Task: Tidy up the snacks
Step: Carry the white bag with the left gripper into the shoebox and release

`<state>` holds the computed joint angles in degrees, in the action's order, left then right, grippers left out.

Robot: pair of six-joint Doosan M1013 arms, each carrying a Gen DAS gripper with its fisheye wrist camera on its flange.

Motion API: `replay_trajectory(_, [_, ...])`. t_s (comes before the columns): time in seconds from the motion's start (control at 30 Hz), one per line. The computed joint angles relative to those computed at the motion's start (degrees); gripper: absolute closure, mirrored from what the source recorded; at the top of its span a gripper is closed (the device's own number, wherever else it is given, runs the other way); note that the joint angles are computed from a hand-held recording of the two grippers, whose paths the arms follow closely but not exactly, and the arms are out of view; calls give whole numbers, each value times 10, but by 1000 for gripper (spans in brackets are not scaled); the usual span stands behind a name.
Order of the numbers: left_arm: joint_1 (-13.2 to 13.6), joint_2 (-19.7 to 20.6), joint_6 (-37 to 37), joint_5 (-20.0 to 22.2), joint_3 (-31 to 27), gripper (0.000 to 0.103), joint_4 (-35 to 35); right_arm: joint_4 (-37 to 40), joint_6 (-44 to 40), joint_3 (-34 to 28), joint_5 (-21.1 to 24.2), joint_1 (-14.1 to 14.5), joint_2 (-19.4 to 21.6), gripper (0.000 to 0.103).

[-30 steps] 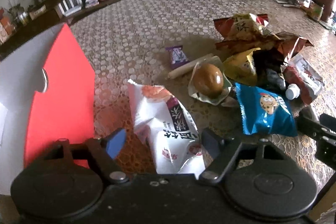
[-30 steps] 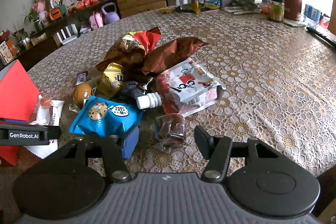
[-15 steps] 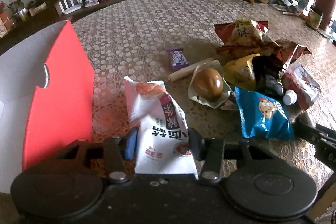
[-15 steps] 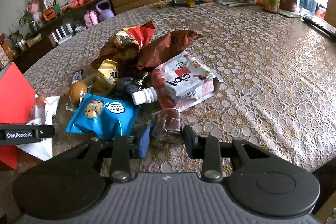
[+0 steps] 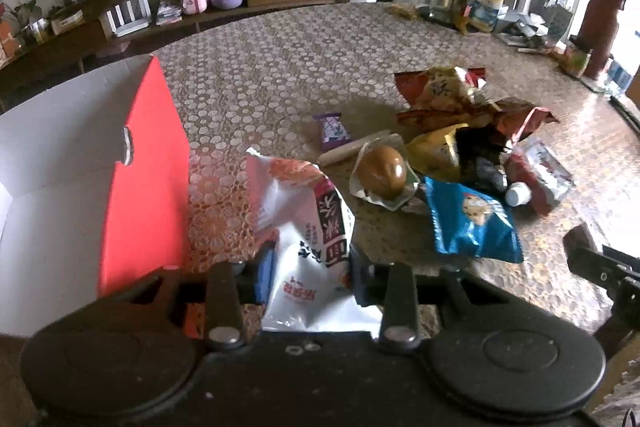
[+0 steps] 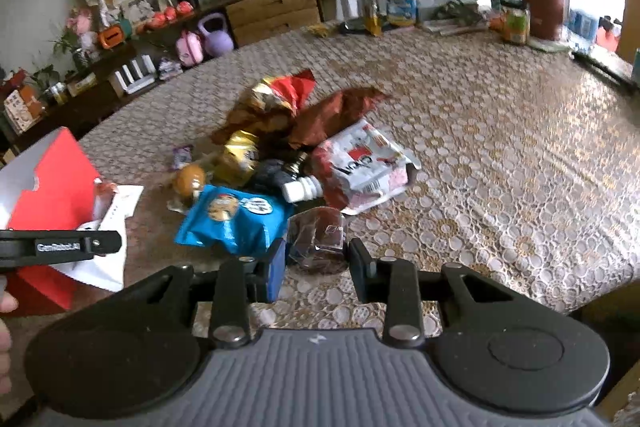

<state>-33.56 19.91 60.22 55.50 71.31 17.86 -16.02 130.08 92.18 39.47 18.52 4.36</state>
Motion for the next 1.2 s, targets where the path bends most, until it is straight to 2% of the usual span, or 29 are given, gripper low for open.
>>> replay_trajectory(0.3, [-1, -43, 27, -28, 24, 68, -28, 15, -44, -15, -3, 19, -21, 70])
replay_trajectory(0.6, [13, -83, 42, -49, 45, 68, -31, 30, -88, -41, -13, 45, -23, 70])
replay_trajectory(0.9, [33, -101, 35, -59, 50, 68, -14, 47, -136, -86, -16, 70, 2, 70])
replay_trajectory(1.2, [59, -111, 17, -61, 52, 68, 17, 94, -205, -147, -8, 91, 43, 70])
